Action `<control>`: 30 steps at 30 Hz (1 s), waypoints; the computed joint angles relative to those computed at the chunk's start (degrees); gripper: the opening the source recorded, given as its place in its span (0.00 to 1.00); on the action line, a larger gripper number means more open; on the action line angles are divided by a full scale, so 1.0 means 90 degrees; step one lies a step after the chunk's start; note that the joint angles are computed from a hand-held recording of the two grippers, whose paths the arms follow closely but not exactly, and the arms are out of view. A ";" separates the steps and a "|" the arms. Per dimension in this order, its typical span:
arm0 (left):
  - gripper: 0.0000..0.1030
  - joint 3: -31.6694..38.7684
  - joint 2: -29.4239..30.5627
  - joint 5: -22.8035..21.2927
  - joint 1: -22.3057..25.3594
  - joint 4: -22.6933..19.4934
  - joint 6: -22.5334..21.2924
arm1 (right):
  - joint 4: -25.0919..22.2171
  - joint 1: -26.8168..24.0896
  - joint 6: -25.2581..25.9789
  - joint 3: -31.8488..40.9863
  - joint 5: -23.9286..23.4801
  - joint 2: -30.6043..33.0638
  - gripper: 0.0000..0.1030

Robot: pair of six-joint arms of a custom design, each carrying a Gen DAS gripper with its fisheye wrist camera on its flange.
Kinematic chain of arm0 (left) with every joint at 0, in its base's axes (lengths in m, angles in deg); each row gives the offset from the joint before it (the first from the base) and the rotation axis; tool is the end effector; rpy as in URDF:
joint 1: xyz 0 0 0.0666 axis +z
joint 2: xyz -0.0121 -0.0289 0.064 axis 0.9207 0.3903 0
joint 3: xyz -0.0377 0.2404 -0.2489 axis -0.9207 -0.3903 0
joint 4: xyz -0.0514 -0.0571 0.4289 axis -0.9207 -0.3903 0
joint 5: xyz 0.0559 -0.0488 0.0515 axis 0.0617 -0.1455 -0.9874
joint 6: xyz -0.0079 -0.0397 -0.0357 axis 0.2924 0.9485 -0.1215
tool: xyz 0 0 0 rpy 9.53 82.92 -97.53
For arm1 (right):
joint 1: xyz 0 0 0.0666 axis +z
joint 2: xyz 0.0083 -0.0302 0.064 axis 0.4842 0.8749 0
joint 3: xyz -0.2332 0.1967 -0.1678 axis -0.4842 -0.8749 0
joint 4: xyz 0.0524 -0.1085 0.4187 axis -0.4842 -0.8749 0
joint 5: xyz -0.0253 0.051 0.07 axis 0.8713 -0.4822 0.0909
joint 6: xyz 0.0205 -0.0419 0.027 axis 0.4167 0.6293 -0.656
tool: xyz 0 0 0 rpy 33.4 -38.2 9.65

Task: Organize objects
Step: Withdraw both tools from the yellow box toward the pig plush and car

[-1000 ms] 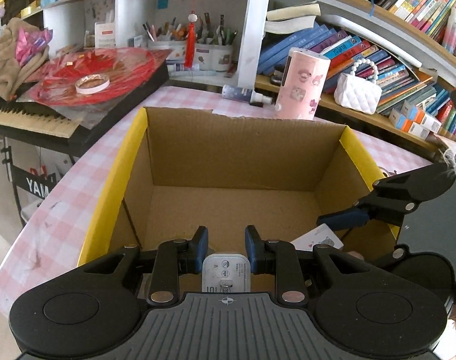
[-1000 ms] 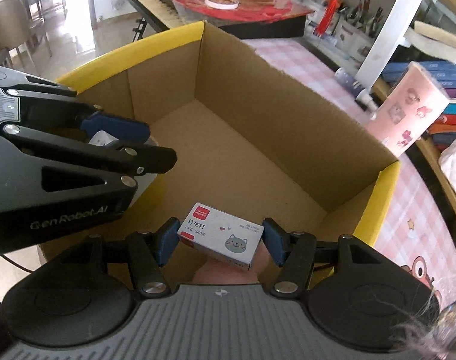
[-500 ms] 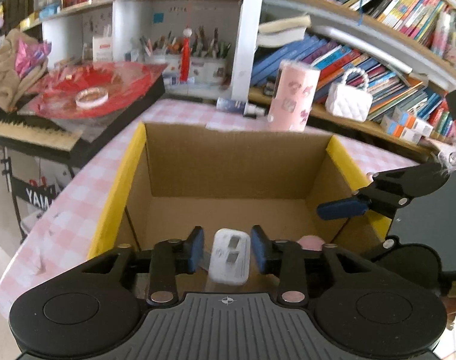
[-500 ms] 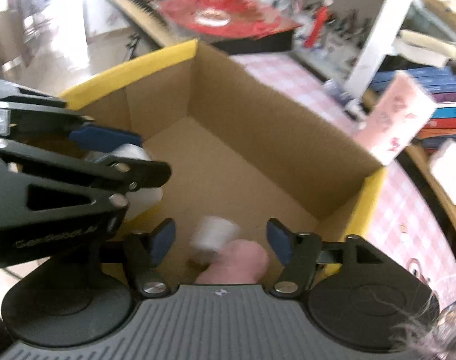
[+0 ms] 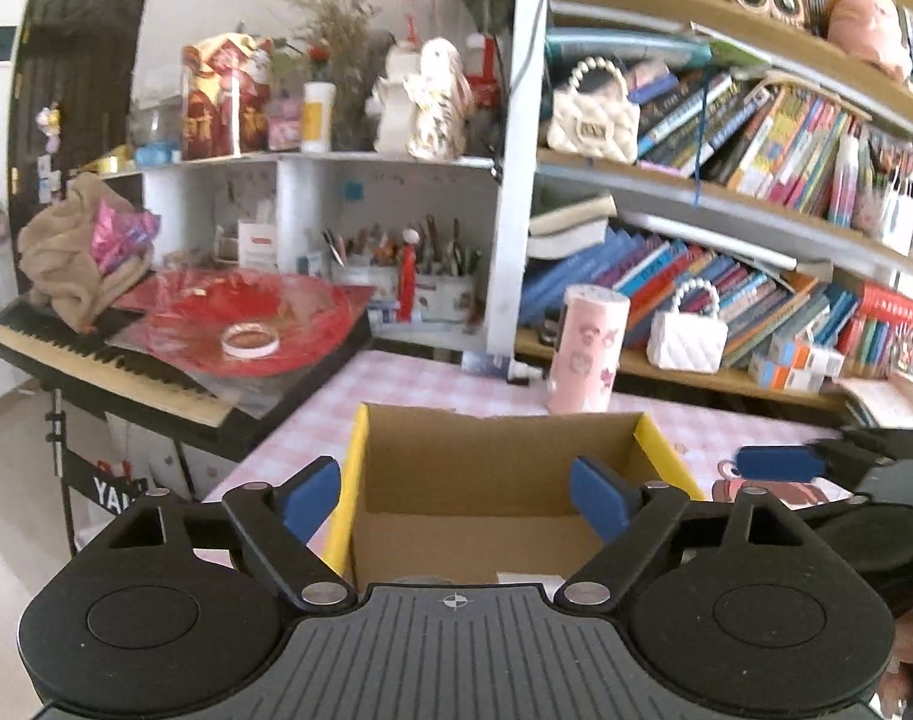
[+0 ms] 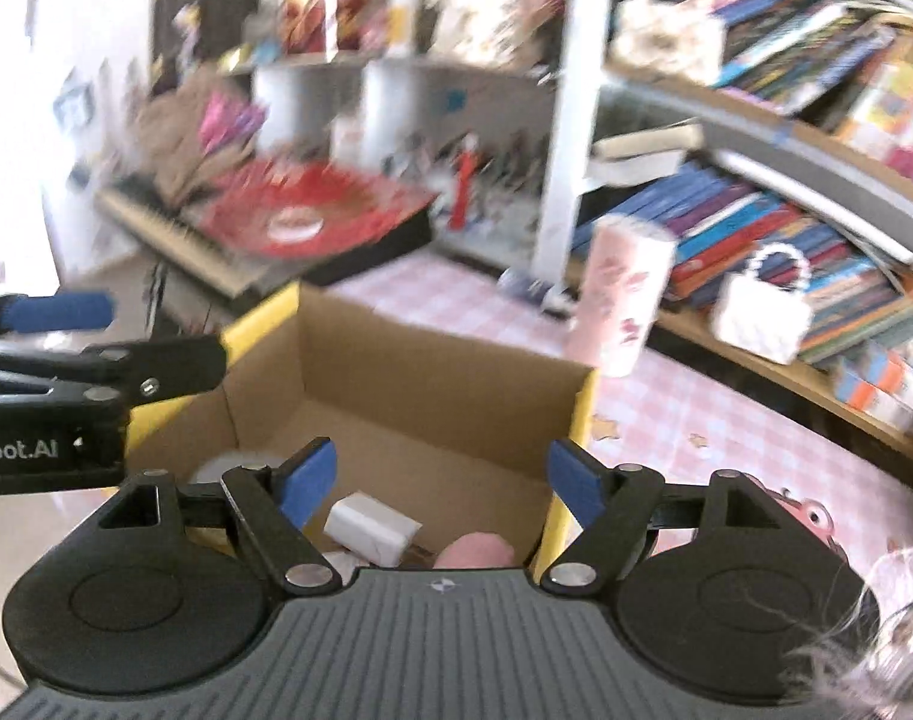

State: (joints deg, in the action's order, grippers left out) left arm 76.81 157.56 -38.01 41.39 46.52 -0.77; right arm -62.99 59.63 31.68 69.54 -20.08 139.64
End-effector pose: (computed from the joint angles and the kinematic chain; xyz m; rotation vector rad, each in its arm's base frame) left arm 0.6059 -0.2925 0.4408 0.4016 1.9874 -0.3581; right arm 0.5691 0.3172 0.4375 0.0006 2.1406 -0.0833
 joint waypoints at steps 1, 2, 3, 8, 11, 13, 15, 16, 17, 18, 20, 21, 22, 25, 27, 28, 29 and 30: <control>0.85 -0.0148 -0.0112 0.0012 0.0026 0.0066 0.0020 | 0.0179 0.0066 -0.0127 -0.0188 0.0198 -0.0131 0.75; 0.88 -0.0278 -0.0214 0.0008 0.0044 0.0112 0.0037 | 0.0296 0.0139 -0.0265 -0.0330 0.0396 -0.0231 0.75; 0.90 -0.0428 -0.0324 -0.0006 0.0066 0.0171 0.0056 | 0.0364 0.0212 -0.0398 -0.0448 0.0581 -0.0320 0.76; 0.91 -0.1166 -0.0854 -0.0063 0.0149 0.0306 0.0069 | 0.0287 0.0588 -0.1068 -0.0798 0.1472 -0.0508 0.78; 0.92 -0.1498 -0.1081 -0.0090 0.0165 0.0232 -0.0112 | -0.0049 0.0843 -0.1609 -0.0925 0.1915 -0.0565 0.79; 0.92 -0.1690 -0.1217 -0.0098 0.0170 0.0181 -0.0241 | -0.0262 0.1003 -0.1911 -0.0972 0.2150 -0.0565 0.83; 0.93 -0.1919 -0.1381 -0.0103 0.0172 0.0179 -0.0324 | -0.0456 0.1168 -0.2102 -0.1051 0.2373 -0.0591 0.84; 0.94 -0.2062 -0.1484 -0.0120 0.0168 0.0192 -0.0358 | -0.0661 0.1244 -0.2242 -0.1016 0.2466 -0.0561 0.84; 0.96 -0.2164 -0.1560 -0.0143 0.0164 0.0195 -0.0383 | -0.0868 0.1318 -0.2384 -0.0991 0.2511 -0.0535 0.84; 0.96 -0.2287 -0.1651 -0.0169 0.0155 0.0199 -0.0411 | -0.1027 0.1374 -0.2481 -0.0986 0.2523 -0.0522 0.84; 0.96 -0.2516 -0.1822 -0.0197 0.0149 0.0165 -0.0441 | -0.1417 0.1491 -0.2761 -0.0954 0.2591 -0.0473 0.84; 0.96 -0.2595 -0.1881 -0.0186 0.0151 0.0116 -0.0441 | -0.1604 0.1543 -0.2934 -0.0953 0.2603 -0.0456 0.84; 0.96 -0.2677 -0.1944 -0.0148 0.0155 0.0047 -0.0443 | -0.1787 0.1586 -0.3107 -0.0941 0.2596 -0.0435 0.84; 0.96 -0.2873 -0.2108 -0.0048 0.0163 -0.0150 -0.0478 | -0.2235 0.1731 -0.3595 -0.0951 0.2592 -0.0407 0.84; 0.96 -0.3012 -0.2230 0.0010 0.0167 -0.0228 -0.0510 | -0.2433 0.1824 -0.3861 -0.0979 0.2562 -0.0414 0.85; 0.96 -0.3069 -0.2282 0.0040 0.0172 -0.0257 -0.0528 | -0.2516 0.1866 -0.3994 -0.0997 0.2546 -0.0423 0.85; 0.96 -0.3120 -0.2326 0.0067 0.0174 -0.0280 -0.0544 | -0.2624 0.1913 -0.4151 -0.1017 0.2527 -0.0433 0.85; 0.96 -0.3178 -0.2377 0.0091 0.0174 -0.0295 -0.0556 | -0.2716 0.1939 -0.4260 -0.1008 0.2516 -0.0433 0.85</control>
